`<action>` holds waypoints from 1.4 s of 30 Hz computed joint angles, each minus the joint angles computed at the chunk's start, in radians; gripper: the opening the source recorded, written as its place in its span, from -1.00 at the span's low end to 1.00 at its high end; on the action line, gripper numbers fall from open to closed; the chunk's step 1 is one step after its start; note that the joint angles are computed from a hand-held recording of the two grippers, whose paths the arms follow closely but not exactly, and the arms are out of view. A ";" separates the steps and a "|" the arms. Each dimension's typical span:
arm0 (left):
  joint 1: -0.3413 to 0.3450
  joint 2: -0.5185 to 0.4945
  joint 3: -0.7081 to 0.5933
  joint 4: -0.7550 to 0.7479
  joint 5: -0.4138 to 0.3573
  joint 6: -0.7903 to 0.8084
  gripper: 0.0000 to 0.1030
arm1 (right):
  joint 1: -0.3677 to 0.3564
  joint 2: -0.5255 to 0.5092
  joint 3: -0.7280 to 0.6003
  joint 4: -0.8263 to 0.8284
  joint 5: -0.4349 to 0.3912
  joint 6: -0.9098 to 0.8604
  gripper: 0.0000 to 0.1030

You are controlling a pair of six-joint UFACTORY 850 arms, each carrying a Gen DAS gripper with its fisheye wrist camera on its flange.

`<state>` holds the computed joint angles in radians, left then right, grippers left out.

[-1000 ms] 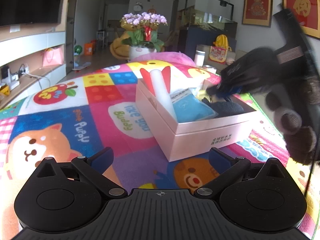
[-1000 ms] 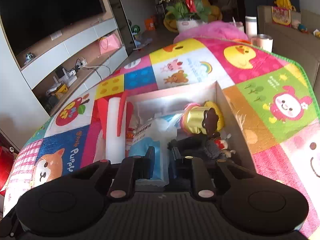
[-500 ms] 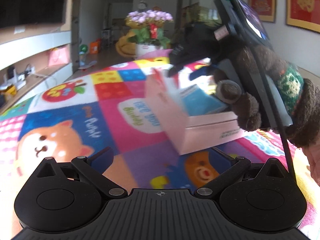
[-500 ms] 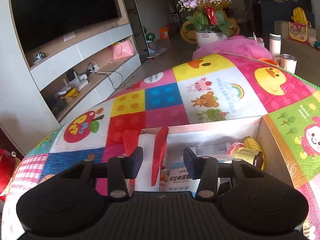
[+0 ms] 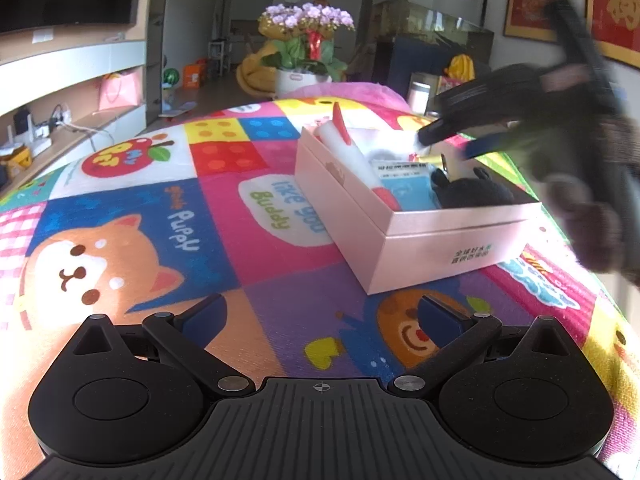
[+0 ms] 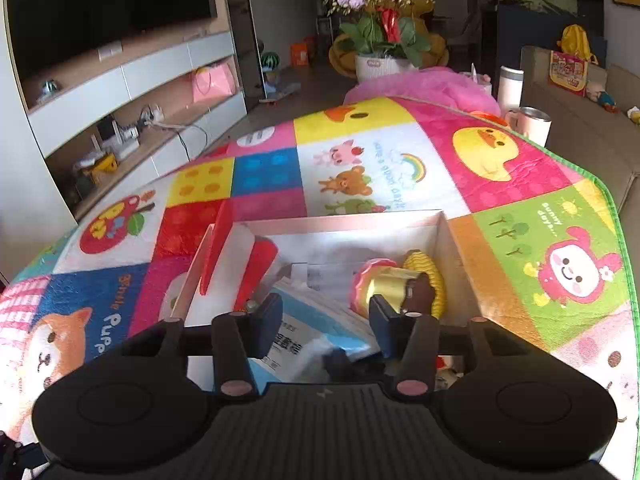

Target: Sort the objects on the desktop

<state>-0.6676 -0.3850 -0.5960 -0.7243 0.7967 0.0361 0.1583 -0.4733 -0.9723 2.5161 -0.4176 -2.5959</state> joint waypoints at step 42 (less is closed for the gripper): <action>0.009 0.010 0.015 -0.210 0.004 0.159 1.00 | 0.025 -0.056 0.058 -0.180 -0.213 0.206 1.00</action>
